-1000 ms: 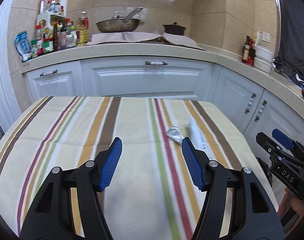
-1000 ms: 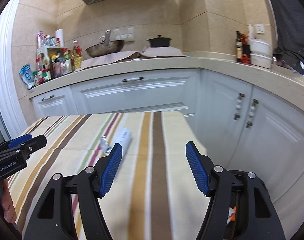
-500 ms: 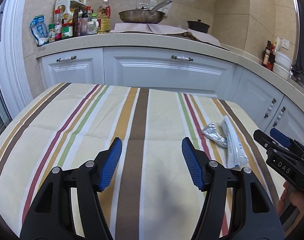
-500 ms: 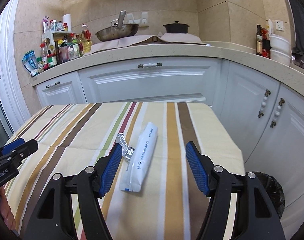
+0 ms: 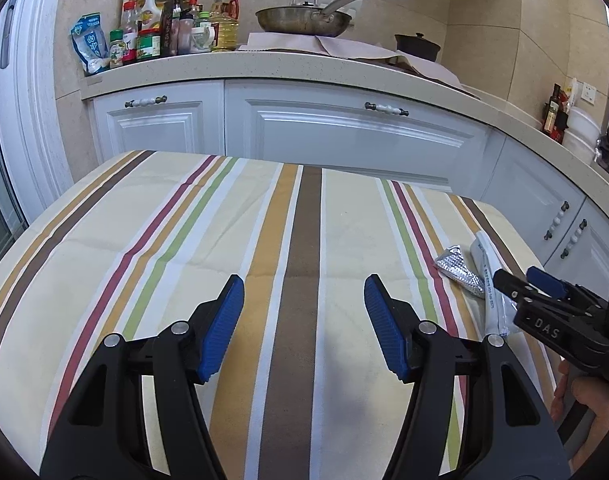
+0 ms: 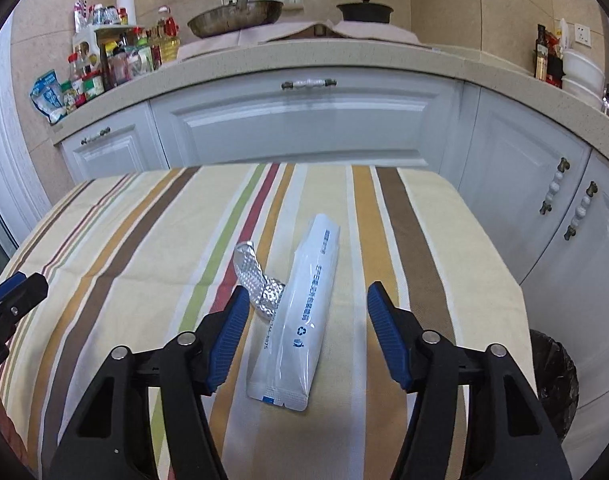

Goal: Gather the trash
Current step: 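Grasp white blue-printed packet with the right tool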

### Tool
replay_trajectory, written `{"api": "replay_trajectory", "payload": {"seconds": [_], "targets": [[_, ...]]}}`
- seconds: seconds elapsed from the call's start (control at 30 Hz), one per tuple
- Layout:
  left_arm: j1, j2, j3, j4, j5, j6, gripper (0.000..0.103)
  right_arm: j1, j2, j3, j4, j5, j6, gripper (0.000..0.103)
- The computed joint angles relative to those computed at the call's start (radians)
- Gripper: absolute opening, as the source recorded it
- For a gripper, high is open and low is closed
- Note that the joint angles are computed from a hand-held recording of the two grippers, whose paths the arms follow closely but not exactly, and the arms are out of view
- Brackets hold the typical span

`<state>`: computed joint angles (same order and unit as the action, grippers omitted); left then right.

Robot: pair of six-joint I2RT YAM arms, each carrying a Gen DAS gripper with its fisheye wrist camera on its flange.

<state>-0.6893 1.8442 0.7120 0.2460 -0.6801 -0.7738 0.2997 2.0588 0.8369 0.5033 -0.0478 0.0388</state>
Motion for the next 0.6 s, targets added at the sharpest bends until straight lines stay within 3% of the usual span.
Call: {"api": "replay_trajectory", "payload": {"seconds": [0.1, 0.23, 0.6], "targets": [[0.0, 0.012, 0.011, 0.005, 0.011, 0.008, 0.061, -0.003, 0.021, 0.035, -0.059, -0.014, -0.007, 0.051], [-0.002, 0.03, 0.031, 0.005, 0.022, 0.015, 0.061, -0.014, 0.039, 0.068, -0.125, -0.053, -0.023, 0.03], [-0.037, 0.103, 0.146, -0.039, 0.059, 0.027, 0.062, -0.079, -0.025, -0.042, 0.006, -0.074, -0.042, 0.025]]}}
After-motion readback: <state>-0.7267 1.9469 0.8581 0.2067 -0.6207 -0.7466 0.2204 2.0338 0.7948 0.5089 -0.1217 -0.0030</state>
